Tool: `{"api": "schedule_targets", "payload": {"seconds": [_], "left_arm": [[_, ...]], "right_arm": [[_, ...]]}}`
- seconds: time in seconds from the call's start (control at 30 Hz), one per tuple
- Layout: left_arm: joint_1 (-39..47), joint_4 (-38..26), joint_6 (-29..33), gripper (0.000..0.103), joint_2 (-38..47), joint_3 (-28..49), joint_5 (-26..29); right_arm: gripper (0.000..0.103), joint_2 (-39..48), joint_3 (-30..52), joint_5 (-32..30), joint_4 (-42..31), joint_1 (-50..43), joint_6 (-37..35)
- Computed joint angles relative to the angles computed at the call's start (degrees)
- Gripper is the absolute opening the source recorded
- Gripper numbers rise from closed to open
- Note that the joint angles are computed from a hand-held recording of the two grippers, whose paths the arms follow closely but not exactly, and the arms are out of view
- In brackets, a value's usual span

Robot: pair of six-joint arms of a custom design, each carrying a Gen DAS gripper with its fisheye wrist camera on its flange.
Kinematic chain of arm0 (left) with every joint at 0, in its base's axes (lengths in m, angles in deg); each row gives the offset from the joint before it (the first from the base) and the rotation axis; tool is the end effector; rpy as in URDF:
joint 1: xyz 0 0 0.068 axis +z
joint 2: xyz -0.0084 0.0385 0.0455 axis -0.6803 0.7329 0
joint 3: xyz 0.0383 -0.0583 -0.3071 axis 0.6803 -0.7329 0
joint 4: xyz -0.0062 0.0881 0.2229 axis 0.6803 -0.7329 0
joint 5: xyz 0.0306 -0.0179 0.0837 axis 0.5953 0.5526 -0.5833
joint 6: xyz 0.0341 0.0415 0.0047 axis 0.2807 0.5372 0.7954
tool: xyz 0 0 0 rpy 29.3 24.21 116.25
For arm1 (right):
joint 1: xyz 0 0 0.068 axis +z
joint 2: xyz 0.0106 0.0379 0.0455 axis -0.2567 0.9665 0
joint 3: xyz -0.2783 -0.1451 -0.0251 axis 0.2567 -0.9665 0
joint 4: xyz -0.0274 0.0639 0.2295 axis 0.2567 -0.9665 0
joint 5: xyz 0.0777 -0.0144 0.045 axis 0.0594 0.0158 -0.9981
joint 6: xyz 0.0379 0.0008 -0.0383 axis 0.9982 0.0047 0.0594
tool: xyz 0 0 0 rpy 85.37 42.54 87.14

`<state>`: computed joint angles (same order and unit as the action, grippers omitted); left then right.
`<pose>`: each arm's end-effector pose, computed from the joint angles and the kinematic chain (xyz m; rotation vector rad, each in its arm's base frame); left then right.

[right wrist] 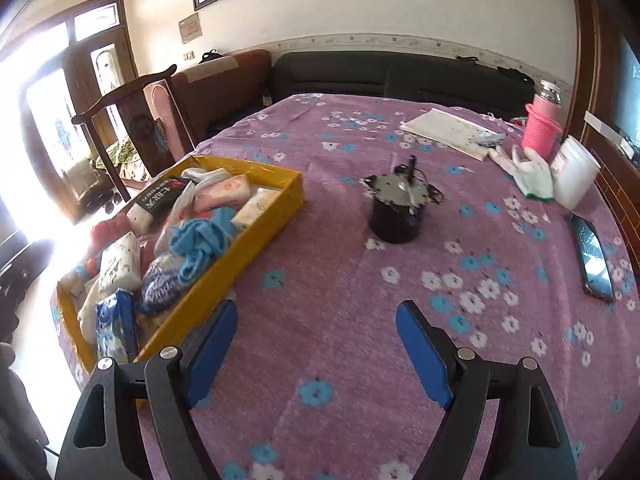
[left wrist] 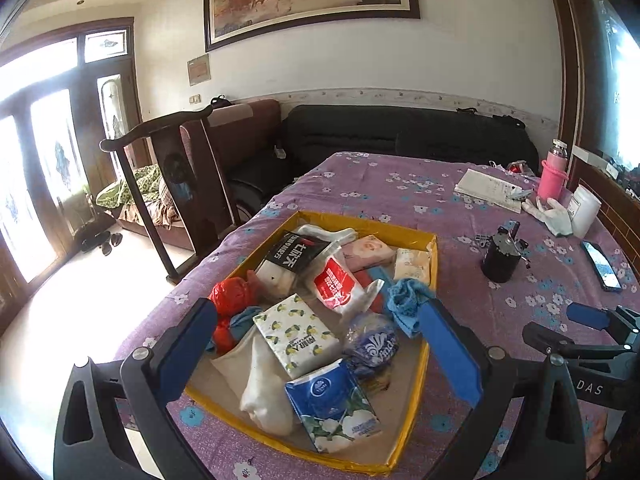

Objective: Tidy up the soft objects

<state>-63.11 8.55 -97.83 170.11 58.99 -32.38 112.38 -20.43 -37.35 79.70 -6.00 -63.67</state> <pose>0.2271 -0.0574 0.2118 -0.5951 2.0787 0.3921 0.3514 0.0688 0.1763 -0.7092 2.2806 0.4149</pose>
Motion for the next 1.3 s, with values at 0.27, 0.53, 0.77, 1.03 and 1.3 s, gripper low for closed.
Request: {"api": "schedule_targets", "payload": {"seconds": [0.27,0.53,0.77,1.03,1.3], "left_arm": [[-6.7,-6.3,-3.5,0.101,4.2,5.6,-4.9],[-9.4,-8.9,-5.1,0.101,8.3,8.7,-5.7],[-12.5,-6.5,-5.8,0.101,8.1,8.1,-10.5],[-23.3,14.4,1.3,0.103,4.0,-0.3,-35.7],[-14.2,-3.9,-8.3,0.103,7.5,7.6,-14.8]], "right_arm": [[0.089,-2.0,-4.6,-3.3,4.2,-5.3,-2.5],[0.093,-0.9,-5.5,-5.0,5.9,-8.7,-3.6],[0.093,0.2,-5.1,-5.4,6.6,-11.0,-3.6],[0.095,-4.2,-13.0,-5.0,18.9,-10.7,-1.6],[0.096,-4.5,-15.7,-2.7,21.0,-7.7,-2.8]]}}
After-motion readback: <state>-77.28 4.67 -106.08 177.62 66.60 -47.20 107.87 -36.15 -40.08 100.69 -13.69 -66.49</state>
